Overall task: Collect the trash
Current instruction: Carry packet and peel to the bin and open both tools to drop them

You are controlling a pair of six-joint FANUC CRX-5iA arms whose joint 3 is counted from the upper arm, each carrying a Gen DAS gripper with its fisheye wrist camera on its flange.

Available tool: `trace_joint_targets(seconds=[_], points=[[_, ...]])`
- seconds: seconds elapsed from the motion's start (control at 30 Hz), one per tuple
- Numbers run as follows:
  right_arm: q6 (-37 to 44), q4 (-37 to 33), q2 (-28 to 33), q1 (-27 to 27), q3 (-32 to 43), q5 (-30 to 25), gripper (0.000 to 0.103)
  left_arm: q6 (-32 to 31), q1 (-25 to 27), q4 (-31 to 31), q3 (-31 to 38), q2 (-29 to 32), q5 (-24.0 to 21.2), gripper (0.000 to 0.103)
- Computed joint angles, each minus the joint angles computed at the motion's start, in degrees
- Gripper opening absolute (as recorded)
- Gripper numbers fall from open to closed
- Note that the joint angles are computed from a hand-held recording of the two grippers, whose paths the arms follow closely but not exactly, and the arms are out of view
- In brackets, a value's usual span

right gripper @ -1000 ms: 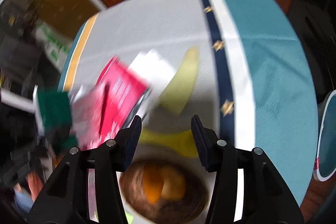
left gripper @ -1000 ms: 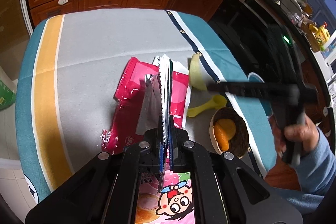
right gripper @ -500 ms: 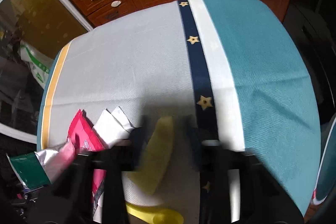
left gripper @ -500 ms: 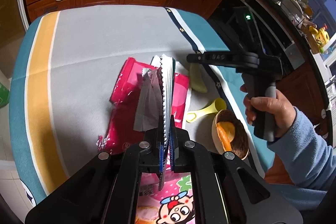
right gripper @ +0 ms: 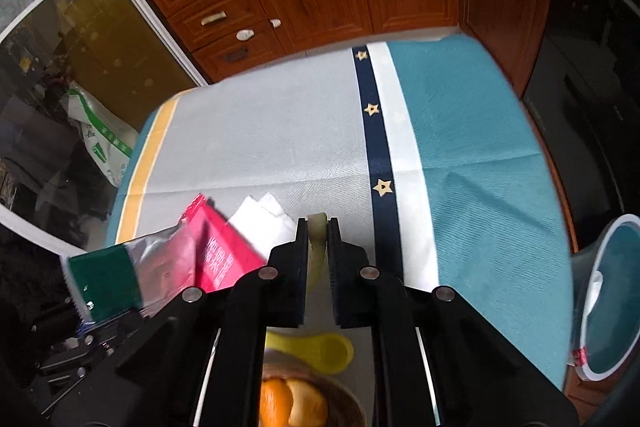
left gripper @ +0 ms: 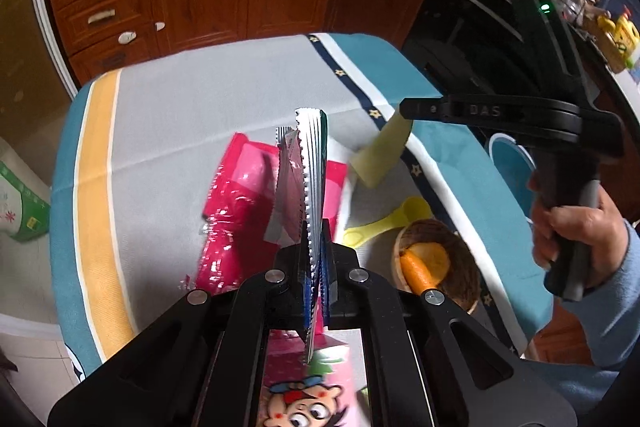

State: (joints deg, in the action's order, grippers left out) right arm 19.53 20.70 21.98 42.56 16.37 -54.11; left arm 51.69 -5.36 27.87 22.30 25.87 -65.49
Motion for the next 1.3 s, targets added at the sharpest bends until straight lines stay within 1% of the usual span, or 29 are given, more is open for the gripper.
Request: trace_joint_targets(seconds=[0.1, 0.3, 0.5, 0.63, 0.83, 0.97, 1.07, 1.17, 1.23, 1.27, 1.3], points=[[-2.7, 2.4, -2.7, 1.1, -3.0, 0.5, 0.009, -0.3, -0.9, -0.9, -1.2, -1.7, 1.4, 0.003], [-10.4, 8.5, -10.2, 2.9, -11.8, 1.3, 0.009, -1.4, -3.4, -2.1, -2.9, -4.8, 2.7, 0.003], [-19.6, 15.1, -18.8, 4.8, -22.0, 0.6, 0.009, -2.6, -7.2, -1.9, -2.7, -6.1, 1.8, 0.003], [-25.8, 18.7, -25.6, 5.9, -29.7, -0.7, 0.009, -3.1, -11.0, -0.8, 0.1, -4.7, -0.1, 0.003], [-37.3, 22.3, -37.9, 7.7, -43.2, -4.8, 0.009, -4.2, -18.8, 0.4, 6.6, 0.2, -3.8, 0.003], [-43.8, 21.7, -46.3, 8.6, -51.6, -8.6, 0.009, -4.1, -24.4, -0.7, 12.7, 5.3, -6.6, 0.003], [-47.5, 20.2, -51.1, 9.5, -56.0, -11.7, 0.009, -2.3, -27.7, -2.5, 18.3, 9.8, -9.0, 0.003], [-48.7, 18.0, -54.1, 9.8, -58.7, -15.1, 0.009, 0.1, -30.8, -3.8, 25.0, 15.1, -11.3, 0.003], [-48.9, 16.7, -55.6, 9.0, -60.2, -15.4, 0.009, 2.0, -32.1, -4.4, 30.1, 18.8, -13.8, 0.003], [-48.9, 15.8, -56.0, 8.4, -60.9, -15.5, 0.009, 3.7, -32.8, -4.6, 34.8, 22.0, -16.1, 0.003], [-48.9, 15.2, -56.2, 7.9, -61.4, -15.3, 0.009, 4.4, -33.2, -4.7, 37.5, 23.9, -17.6, 0.003]])
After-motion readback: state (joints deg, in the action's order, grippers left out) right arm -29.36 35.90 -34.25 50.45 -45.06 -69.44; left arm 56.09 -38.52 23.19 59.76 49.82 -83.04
